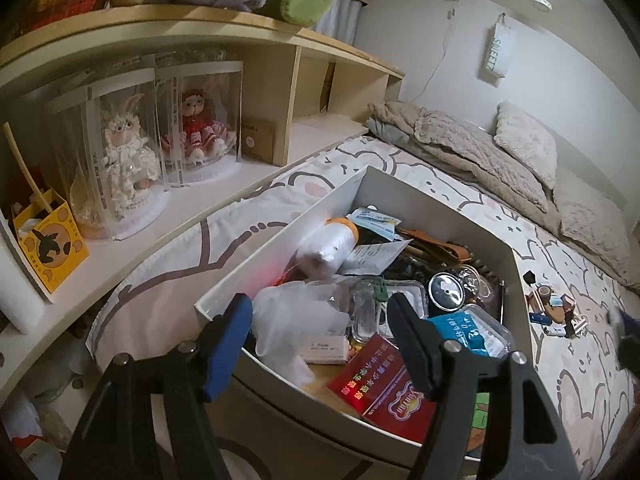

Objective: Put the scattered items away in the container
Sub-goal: 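Lower the mesh bundle into the box and open the left tool while the right tool holds the remote above, then lower the white remote into the white box and open the right tool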

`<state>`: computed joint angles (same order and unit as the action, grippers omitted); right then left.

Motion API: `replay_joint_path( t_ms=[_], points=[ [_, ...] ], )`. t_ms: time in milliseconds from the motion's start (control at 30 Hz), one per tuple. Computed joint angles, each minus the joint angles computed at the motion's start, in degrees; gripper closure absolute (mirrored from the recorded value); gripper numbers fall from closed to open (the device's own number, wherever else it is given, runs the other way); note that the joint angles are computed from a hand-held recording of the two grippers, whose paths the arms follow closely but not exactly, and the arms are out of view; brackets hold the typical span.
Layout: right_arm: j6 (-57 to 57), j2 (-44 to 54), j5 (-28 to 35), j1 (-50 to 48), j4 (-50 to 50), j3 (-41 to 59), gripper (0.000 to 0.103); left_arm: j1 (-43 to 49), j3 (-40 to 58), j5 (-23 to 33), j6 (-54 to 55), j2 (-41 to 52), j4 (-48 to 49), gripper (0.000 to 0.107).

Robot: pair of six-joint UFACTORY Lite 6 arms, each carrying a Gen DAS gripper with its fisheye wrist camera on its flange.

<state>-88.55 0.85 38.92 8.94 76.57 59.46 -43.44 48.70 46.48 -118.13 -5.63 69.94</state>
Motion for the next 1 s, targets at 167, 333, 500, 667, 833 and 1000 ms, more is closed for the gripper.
replay_joint_path(
  t_ms=[167,333,500,667,833,1000],
  points=[
    [1.12,5.29,-4.32,6.53,-6.31,3.56,0.016,-2.85,0.44,1.78,-0.13,0.60,0.45,0.037],
    [7.02,10.85,-5.43,10.17,-16.78,9.04,0.016,-5.76,1.52,3.70,0.69,2.28,0.30,0.037],
    [10.13,14.25,-3.73,11.68,-23.68,13.31,0.016,-6.81,1.41,3.34,-0.04,2.51,1.13,0.037],
    [11.82,17.02,-2.13,13.03,-30.84,17.32,0.016,-7.96,1.61,3.85,-0.07,2.78,1.31,0.037],
    [15.42,20.30,4.59,13.60,-35.90,22.95,0.016,-7.84,2.16,3.51,-0.02,3.89,1.31,0.037],
    [16.05,20.75,6.57,15.15,-39.14,24.19,0.016,-8.20,1.83,3.39,-0.68,3.90,1.55,0.037]
  ],
)
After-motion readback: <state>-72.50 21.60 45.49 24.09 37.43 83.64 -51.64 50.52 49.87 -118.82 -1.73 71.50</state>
